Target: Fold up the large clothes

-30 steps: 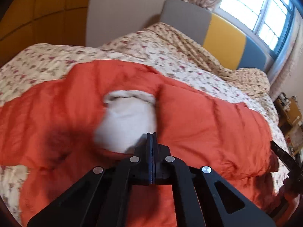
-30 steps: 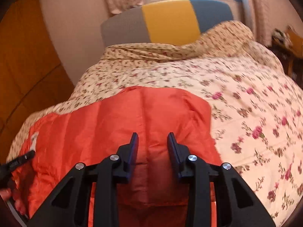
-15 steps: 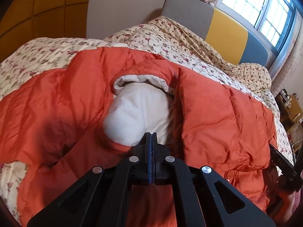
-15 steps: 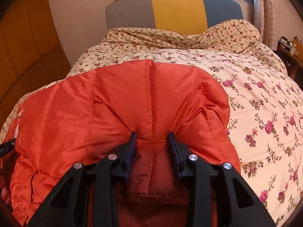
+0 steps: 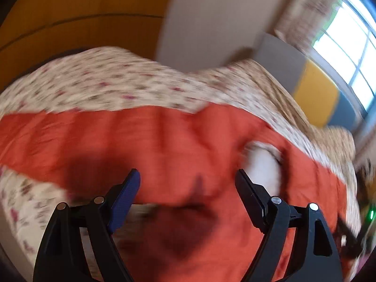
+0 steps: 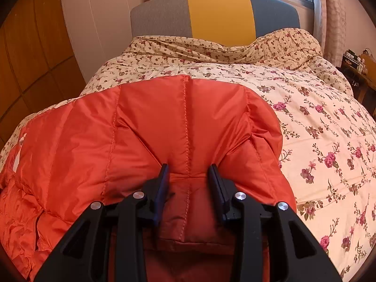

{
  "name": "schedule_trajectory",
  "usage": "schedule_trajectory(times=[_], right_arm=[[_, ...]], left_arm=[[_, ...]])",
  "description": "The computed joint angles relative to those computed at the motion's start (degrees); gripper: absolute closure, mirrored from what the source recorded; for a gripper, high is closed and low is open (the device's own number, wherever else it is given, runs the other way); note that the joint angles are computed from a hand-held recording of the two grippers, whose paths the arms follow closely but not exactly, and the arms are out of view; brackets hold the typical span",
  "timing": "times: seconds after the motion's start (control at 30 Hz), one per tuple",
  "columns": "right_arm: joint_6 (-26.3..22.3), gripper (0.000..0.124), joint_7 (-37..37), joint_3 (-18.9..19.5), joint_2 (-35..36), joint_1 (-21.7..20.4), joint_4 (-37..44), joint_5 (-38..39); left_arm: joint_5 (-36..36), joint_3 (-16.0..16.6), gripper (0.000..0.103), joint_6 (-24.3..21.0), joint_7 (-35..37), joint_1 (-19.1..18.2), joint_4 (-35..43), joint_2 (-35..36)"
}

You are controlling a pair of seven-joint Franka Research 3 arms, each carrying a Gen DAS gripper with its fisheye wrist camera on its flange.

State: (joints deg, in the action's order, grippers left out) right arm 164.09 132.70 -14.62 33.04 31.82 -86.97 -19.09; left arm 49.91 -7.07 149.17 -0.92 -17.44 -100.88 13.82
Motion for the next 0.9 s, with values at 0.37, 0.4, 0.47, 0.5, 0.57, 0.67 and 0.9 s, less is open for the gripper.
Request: schedule_trajectory(times=[0.37, 0.4, 0.47, 0.5, 0.57, 0.67, 0.9], right_arm=[[-0.27, 0.088, 0.35, -0.22, -0.08, 0.25, 0.01, -0.30], [-0.27, 0.088, 0.47, -0.27, -0.10, 0.31, -0.01, -0.37], [-0.30, 0.087, 0.52, -0.24, -0.11, 0.29, -0.01, -0.44], [-0.32, 0.087, 0.56, -0.24, -0.13, 0.31, -0.03, -0.49], [-0.32, 0.087, 0.54, -0.18, -0.17, 0.25, -0.08, -0.51], [-0.24, 0.087, 0.57, -0.13, -0.21, 0.18, -0.14, -0.55], [-0.13, 0.087, 0.48, 0.01, -0.29, 0.06, -0.26, -0.45]], left_arm=[[3.97, -0.60, 0.021, -4.12, -27.37, 8.91, -24.30, -18.14], [3.17, -0.74, 0.021, -3.08, -29.06, 10.05, -26.08, -19.14], [4.46, -0.99, 0.030, 1.09, -35.09, 12.75, -29.79, -21.00], [7.30, -1.44, 0.030, 2.67, -38.47, 14.19, -30.76, -21.63], [8.74, -2.17, 0.036, 2.81, -38.80, 15.61, -30.31, -21.42], [8.08, -1.89, 0.058, 4.08, -36.11, 16.81, -28.15, -18.96], [11.25, -4.00, 0.089, -8.10, -32.07, 13.86, -20.57, -16.13]])
